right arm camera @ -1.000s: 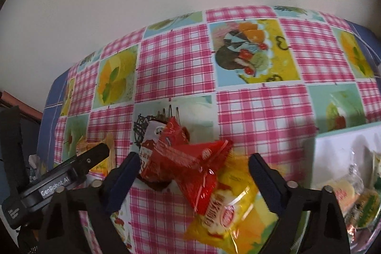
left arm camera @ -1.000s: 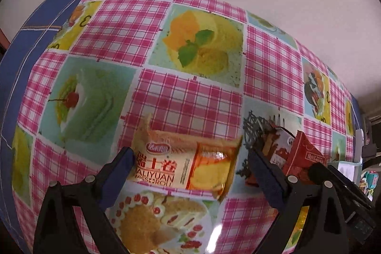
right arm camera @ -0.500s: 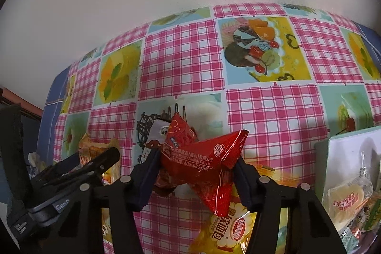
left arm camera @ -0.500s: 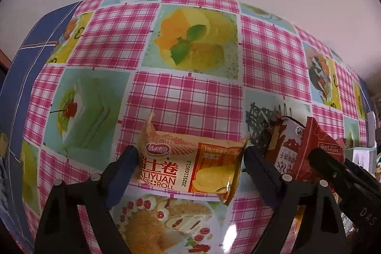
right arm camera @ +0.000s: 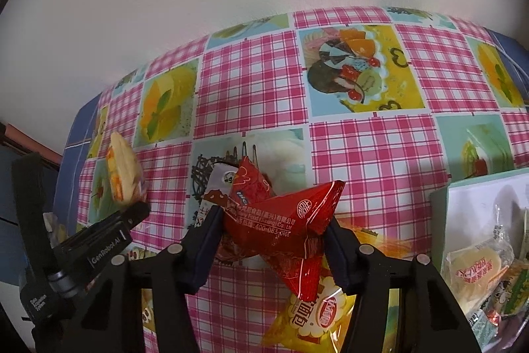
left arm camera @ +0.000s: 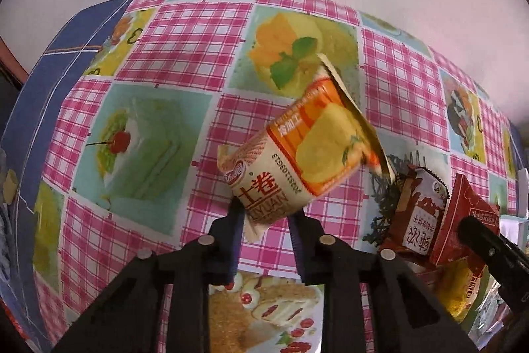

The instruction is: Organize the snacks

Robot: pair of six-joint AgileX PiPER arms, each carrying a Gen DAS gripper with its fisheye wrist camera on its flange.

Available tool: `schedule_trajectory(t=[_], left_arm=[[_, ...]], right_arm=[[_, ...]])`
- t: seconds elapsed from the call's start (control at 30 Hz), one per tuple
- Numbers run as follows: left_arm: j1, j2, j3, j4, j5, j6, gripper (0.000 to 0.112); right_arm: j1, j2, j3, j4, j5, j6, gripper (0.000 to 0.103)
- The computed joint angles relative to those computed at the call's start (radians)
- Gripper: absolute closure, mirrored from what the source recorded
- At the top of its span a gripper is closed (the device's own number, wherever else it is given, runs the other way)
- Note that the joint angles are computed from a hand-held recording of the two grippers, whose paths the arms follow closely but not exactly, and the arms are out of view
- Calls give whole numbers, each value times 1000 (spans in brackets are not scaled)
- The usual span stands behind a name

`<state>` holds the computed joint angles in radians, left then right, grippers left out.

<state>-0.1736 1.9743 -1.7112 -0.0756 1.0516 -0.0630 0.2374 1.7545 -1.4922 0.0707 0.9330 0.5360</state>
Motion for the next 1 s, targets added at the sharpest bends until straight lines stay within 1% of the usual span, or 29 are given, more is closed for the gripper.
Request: schedule_trajectory(t=[0.1,0.17,0.23,0.3,0.37,0.4,0.6,0.7,0.77,0.8,0.87,0.9,0.97,1.0], left_arm=[[12,-10,19,-24,-10,20,86],[51,-48,78,-63,-19,77,87],[59,-61,93,-71,-8,98,94],[69,-77,121,-95,-10,134,94],[73,-87,131,-120,3,149,98],[73,-113,154,-144,12,163,98],[60,-159,186,-216,50,216,98],[35,-169,160,-153,45,186,98],[18,-157,110,-109,66,184,98],[20,-125,54,-98,83,192,96],[1,-92,-17,-48,93,199,84],[4,-57,-61,-32,97,210,75],[7,-12,-119,-22,107,241,70],[7,3,-140,-21,112,261,64]], right_arm=[[-1,-10,0,-1,8,-5,43],[-1,-11,-7,-6,15,-4,43],[-2,-13,-10,-5,19,-3,43],[-5,-16,-12,-5,29,-2,43],[-6,-22,-8,-4,34,3,43],[-9,-28,-2,-2,36,1,43],[-17,-50,16,9,39,0,43],[-18,-58,16,2,43,2,43],[-18,-52,4,-5,48,5,43],[-20,-51,1,-8,51,5,43],[-24,-48,-2,-7,52,0,43],[-26,-47,-3,-7,53,-2,43],[-28,-42,-2,-11,55,-7,43],[-33,-41,2,-8,51,-14,43]])
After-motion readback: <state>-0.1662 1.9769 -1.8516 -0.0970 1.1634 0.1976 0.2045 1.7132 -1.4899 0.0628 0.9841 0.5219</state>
